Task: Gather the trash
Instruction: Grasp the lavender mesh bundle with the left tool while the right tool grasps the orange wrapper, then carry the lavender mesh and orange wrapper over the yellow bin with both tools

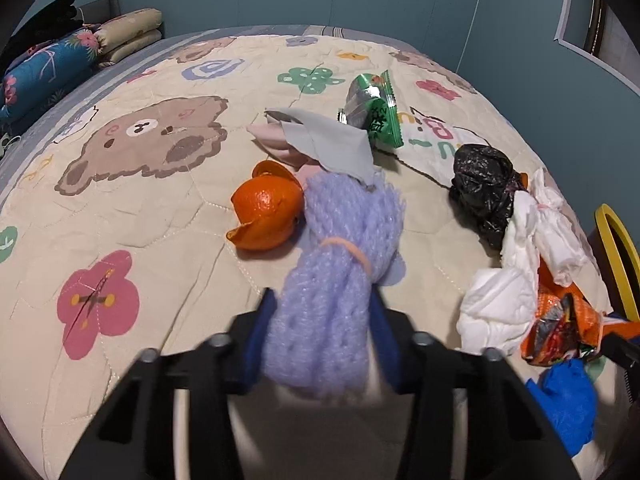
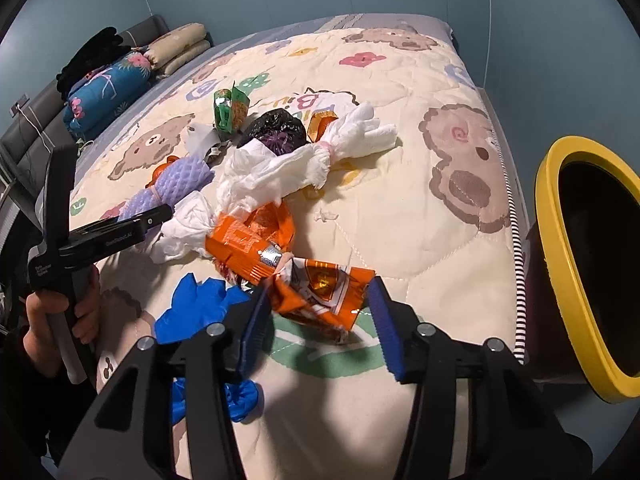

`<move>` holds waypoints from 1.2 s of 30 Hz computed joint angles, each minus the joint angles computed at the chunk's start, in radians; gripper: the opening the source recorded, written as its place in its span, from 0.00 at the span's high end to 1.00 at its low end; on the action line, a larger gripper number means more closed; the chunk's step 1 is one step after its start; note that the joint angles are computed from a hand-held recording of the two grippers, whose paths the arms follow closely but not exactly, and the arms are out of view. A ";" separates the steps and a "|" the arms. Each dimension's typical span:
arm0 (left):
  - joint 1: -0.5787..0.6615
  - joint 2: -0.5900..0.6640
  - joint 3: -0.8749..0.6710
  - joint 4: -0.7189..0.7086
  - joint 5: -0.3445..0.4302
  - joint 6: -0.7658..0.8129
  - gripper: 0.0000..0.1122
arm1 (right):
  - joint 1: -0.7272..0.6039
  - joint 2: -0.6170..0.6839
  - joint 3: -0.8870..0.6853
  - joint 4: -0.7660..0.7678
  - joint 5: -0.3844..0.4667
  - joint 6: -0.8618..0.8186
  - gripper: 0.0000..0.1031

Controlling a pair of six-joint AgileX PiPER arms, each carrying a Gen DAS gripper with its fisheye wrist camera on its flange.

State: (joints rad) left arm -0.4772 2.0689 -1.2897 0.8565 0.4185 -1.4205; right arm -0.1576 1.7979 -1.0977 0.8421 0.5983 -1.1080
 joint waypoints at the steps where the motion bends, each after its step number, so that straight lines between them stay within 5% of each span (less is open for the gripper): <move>1: 0.001 -0.002 0.002 0.008 -0.004 -0.008 0.71 | 0.000 -0.001 0.000 0.003 -0.001 -0.003 0.67; 16: -0.021 -0.090 0.072 0.068 -0.033 -0.053 0.78 | -0.056 -0.047 0.040 0.155 0.040 -0.150 0.75; 24: -0.059 -0.217 0.132 0.083 -0.016 -0.043 0.78 | -0.155 -0.093 0.014 0.191 0.228 -0.133 0.75; 36: -0.148 -0.330 0.153 0.121 0.054 -0.096 0.78 | -0.276 -0.230 0.037 0.211 0.327 -0.128 0.75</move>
State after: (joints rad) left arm -0.6255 1.7389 -1.1362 0.9777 0.4728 -1.5165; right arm -0.4331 1.5681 -1.0611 1.0527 0.9258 -1.2365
